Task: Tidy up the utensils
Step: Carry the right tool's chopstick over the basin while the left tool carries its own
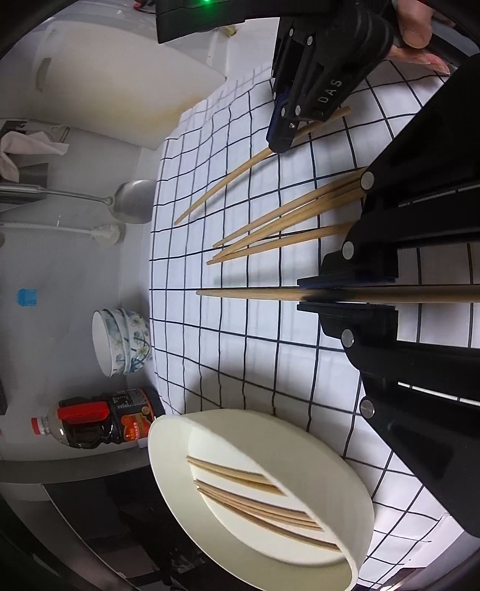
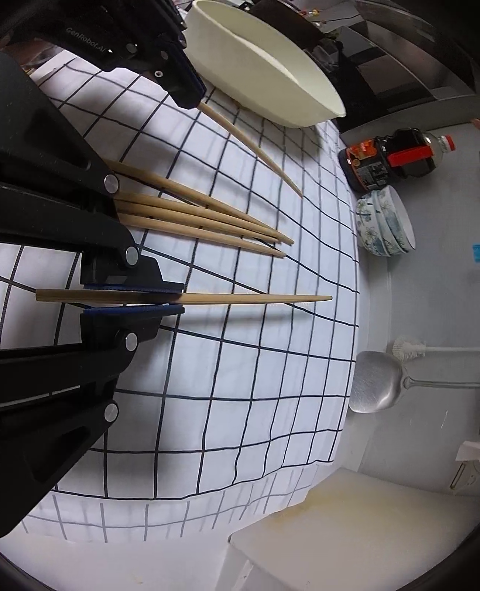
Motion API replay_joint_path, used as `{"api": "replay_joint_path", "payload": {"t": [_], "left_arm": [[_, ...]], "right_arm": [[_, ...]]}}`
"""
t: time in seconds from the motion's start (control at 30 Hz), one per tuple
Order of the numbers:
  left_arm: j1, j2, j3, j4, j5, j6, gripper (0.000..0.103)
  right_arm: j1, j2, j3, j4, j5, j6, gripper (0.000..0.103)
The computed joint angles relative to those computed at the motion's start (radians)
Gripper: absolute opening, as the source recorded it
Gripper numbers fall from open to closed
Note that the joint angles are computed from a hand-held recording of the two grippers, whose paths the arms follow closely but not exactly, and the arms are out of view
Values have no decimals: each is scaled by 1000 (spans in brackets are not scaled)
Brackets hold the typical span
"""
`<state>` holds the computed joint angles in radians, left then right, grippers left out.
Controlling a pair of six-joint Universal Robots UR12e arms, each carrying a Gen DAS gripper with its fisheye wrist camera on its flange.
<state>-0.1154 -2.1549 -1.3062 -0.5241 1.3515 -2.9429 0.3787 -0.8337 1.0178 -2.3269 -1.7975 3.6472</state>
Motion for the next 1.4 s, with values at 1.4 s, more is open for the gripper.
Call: {"api": "replay_joint_path", "payload": {"t": [1.4], "left_arm": [[186,-11,53,96,-113,-190,8]], "right_arm": [[63,394,-751,47,257,-97,6]]}}
